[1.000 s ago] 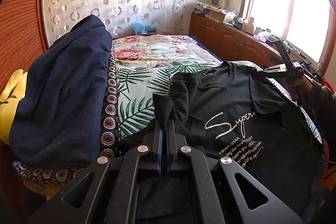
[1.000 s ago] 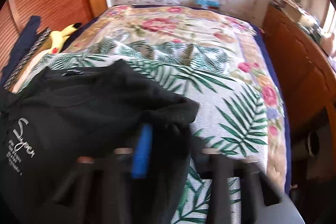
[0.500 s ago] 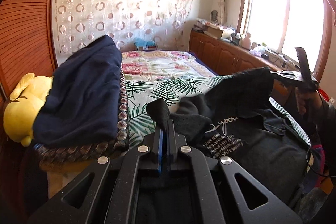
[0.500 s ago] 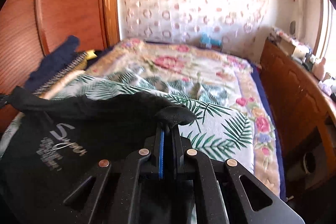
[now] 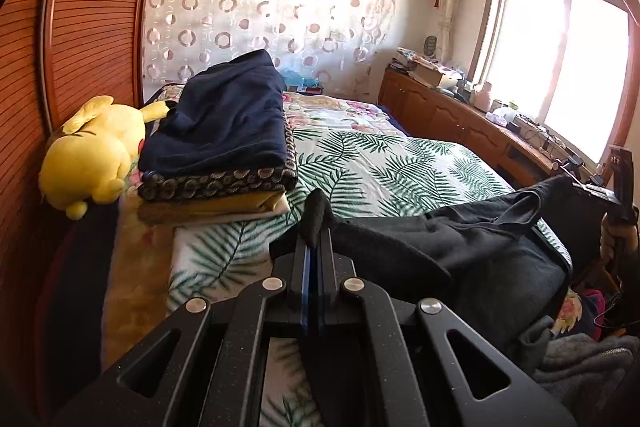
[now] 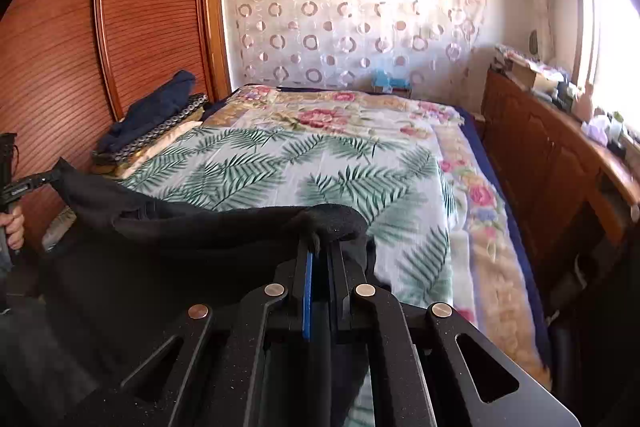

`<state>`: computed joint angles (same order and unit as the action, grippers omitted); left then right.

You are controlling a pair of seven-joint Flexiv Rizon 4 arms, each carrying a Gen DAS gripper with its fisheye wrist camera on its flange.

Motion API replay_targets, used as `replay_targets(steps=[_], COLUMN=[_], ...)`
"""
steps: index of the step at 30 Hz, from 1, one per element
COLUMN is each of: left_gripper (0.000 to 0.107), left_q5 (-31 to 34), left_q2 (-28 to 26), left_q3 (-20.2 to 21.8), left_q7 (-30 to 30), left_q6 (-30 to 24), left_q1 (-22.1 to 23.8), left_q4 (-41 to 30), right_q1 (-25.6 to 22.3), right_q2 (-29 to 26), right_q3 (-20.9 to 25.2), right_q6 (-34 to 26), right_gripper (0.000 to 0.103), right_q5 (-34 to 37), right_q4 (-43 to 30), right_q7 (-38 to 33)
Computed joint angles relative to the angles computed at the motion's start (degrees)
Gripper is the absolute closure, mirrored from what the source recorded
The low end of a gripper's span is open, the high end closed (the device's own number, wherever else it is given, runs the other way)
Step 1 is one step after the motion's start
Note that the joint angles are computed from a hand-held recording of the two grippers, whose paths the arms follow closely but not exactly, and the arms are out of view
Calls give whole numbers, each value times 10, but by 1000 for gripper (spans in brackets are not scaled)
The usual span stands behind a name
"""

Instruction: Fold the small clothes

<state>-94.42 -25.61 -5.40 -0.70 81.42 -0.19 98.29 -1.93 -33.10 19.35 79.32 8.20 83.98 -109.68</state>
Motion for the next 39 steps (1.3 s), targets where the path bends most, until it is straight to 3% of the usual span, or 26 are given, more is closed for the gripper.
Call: replay_targets(steps=[2,4,5,8,11,12,13,15,17,18,19,24,29,37,39], left_gripper=[104,104,104,96,74,64,62,37,25,24,24,24,24,24,24], left_q5=[2,58,93,134,159,159,155,159,149,154,169,284,415,521,547], left_q2=[11,11,8,7,4,5,5,0,-5,-8,-12,-47,-91,-119,-128], left_q3=[3,10,11,-1,-16,-24,-31,-38,-50,-50,-48,-29,13,22,29], left_q7=[-1,-44,-66,-90,-105,-105,-99,-99,-87,-92,-107,-207,-308,-397,-422], left_q6=[3,12,18,4,16,14,16,30,40,34,28,11,-12,-58,-73], left_q1=[-5,-5,-4,14,28,35,40,43,50,53,55,61,50,64,66], left_q4=[15,31,38,52,55,53,51,41,29,23,17,-24,-79,-119,-134], right_q1=[-16,-29,-24,32,31,32,36,37,36,39,38,51,65,65,69], right_q2=[25,37,37,44,37,35,40,43,57,58,59,28,-55,-107,-105], right_q3=[13,22,14,-60,-65,-68,-75,-77,-78,-82,-83,-97,-97,-87,-96], right_q6=[-11,-55,-89,-105,-118,-121,-115,-106,-100,-95,-87,-65,-78,-120,-125], right_gripper=[97,97,97,97,95,89,85,80,71,62,59,59,59,59,49], right_q5=[13,27,26,-26,-19,-18,-21,-24,-28,-32,-32,-48,-73,-86,-93], right_q4=[28,32,25,53,41,34,37,36,48,48,47,31,-57,-132,-127], right_q7=[-9,-16,-19,24,30,35,44,46,42,45,47,79,115,126,129])
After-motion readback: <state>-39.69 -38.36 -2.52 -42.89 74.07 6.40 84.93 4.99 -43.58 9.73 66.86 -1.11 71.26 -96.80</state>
